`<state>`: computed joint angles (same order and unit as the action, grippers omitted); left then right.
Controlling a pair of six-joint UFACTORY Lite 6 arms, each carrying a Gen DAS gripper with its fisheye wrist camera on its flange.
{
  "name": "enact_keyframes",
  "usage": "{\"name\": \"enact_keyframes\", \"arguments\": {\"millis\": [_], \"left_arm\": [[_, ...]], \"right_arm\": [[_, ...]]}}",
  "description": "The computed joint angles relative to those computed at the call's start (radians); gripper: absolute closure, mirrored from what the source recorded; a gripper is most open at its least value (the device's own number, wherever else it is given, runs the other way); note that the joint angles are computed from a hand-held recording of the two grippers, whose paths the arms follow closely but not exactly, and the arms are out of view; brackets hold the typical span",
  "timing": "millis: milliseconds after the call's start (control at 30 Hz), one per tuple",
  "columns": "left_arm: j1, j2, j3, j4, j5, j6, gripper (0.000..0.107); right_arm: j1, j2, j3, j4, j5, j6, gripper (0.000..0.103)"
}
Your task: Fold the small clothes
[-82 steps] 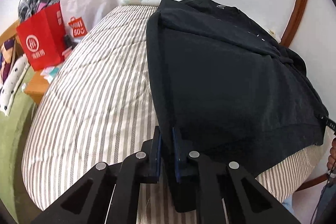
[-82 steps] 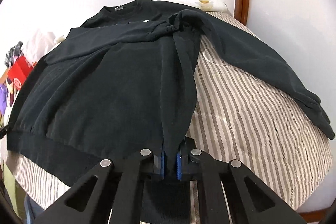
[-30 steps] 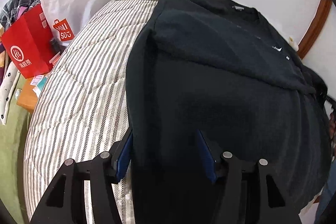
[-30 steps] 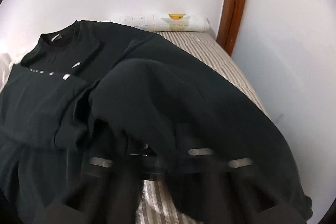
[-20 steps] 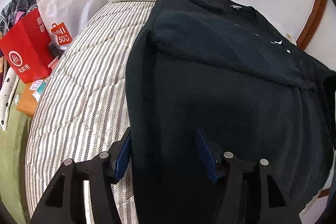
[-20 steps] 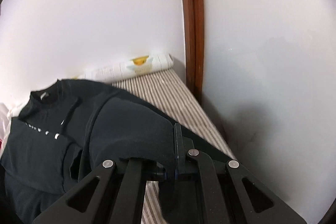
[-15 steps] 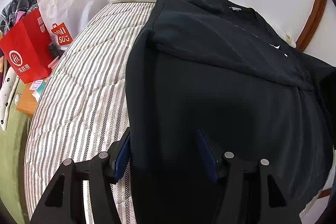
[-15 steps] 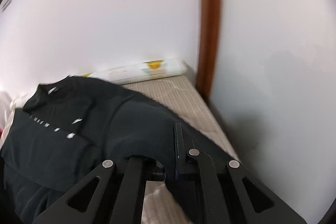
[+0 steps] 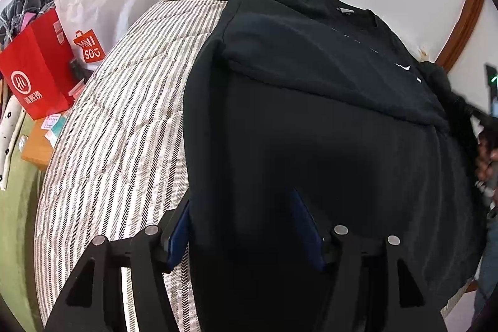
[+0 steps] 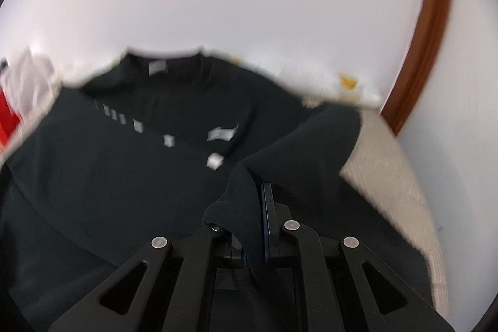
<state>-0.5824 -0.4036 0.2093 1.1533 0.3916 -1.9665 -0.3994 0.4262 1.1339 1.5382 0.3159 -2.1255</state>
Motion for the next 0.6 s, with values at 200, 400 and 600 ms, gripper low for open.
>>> {"name": "enact_keyframes", "arguments": {"millis": [200, 400, 600], "left_arm": [[0.015, -0.008, 0.008, -0.039, -0.012, 0.062, 0.048], [0.023, 0.048, 0.041, 0.01, -0.018, 0.021, 0.047], [0.009, 0.057, 0.053, -0.002, 0.008, 0.013, 0.047]], "right_arm": [[-0.043, 0.001, -0.03, -0.139, 0.01, 0.087, 0.065], [-0.33, -0.163, -0.128, -0.25, 0.226, 0.039, 0.028], [-0.658, -0.02, 0.049, -0.296, 0.299, 0.044, 0.028]]}}
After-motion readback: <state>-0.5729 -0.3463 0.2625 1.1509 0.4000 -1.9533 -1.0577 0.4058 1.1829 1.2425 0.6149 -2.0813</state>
